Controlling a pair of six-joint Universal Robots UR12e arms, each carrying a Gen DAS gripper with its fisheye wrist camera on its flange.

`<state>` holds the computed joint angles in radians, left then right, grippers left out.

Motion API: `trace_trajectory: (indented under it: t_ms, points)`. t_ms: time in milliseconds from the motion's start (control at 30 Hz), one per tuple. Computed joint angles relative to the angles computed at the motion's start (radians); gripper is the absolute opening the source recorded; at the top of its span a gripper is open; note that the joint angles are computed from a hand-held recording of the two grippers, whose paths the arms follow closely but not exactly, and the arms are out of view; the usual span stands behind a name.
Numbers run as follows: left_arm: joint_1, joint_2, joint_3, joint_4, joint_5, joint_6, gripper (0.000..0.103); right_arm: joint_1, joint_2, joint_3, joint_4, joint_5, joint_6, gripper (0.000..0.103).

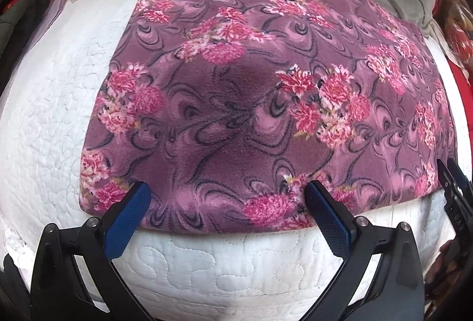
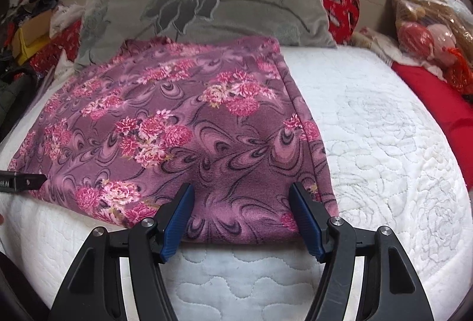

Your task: Fold small clothes

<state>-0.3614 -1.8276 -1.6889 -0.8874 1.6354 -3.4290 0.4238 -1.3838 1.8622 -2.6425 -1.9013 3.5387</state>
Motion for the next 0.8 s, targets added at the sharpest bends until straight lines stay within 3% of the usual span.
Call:
trace_trajectory:
  t_ms: [67, 133, 200, 300, 400, 567, 600, 633, 700, 733, 800]
  points:
    - [0.006, 0.000, 0.003, -0.008, -0.014, 0.024, 0.103, -0.016, -0.003, -0.042, 0.120, 0.053, 0.011, 0.069]
    - [0.018, 0.000, 0.016, -0.036, -0.047, 0.085, 0.103, -0.042, -0.006, -0.068, 0.173, 0.121, 0.020, 0.069]
    - [0.042, 0.009, 0.016, -0.014, -0.109, 0.176, 0.103, -0.055, -0.010, -0.073, 0.144, 0.119, 0.049, 0.069]
    - [0.069, 0.018, 0.007, 0.110, -0.137, 0.212, 0.103, -0.100, -0.001, -0.093, 0.088, 0.118, 0.157, 0.073]
    - [0.114, -0.019, 0.056, 0.165, -0.178, 0.190, 0.103, -0.153, 0.037, -0.145, 0.130, 0.174, 0.266, 0.073]
    - [0.157, -0.117, 0.166, 0.121, -0.199, 0.098, 0.103, -0.186, 0.117, -0.215, 0.087, 0.216, 0.290, 0.072]
    - [0.163, -0.123, 0.171, 0.111, -0.209, 0.070, 0.103, -0.191, 0.135, -0.235, 0.100, 0.240, 0.277, 0.065]
    - [0.172, -0.141, 0.191, 0.100, -0.225, 0.044, 0.103, -0.195, 0.155, -0.263, 0.131, 0.276, 0.244, 0.041]
    - [0.175, -0.151, 0.195, 0.110, -0.230, 0.017, 0.103, -0.186, 0.177, -0.301, 0.173, 0.238, 0.201, 0.017]
    - [0.173, -0.162, 0.202, 0.108, -0.212, 0.010, 0.103, -0.186, 0.175, -0.298, 0.137, 0.233, 0.186, 0.009]
    - [0.164, -0.187, 0.227, 0.045, -0.167, 0.013, 0.103, -0.187, 0.164, -0.266, 0.053, 0.208, 0.197, 0.005]
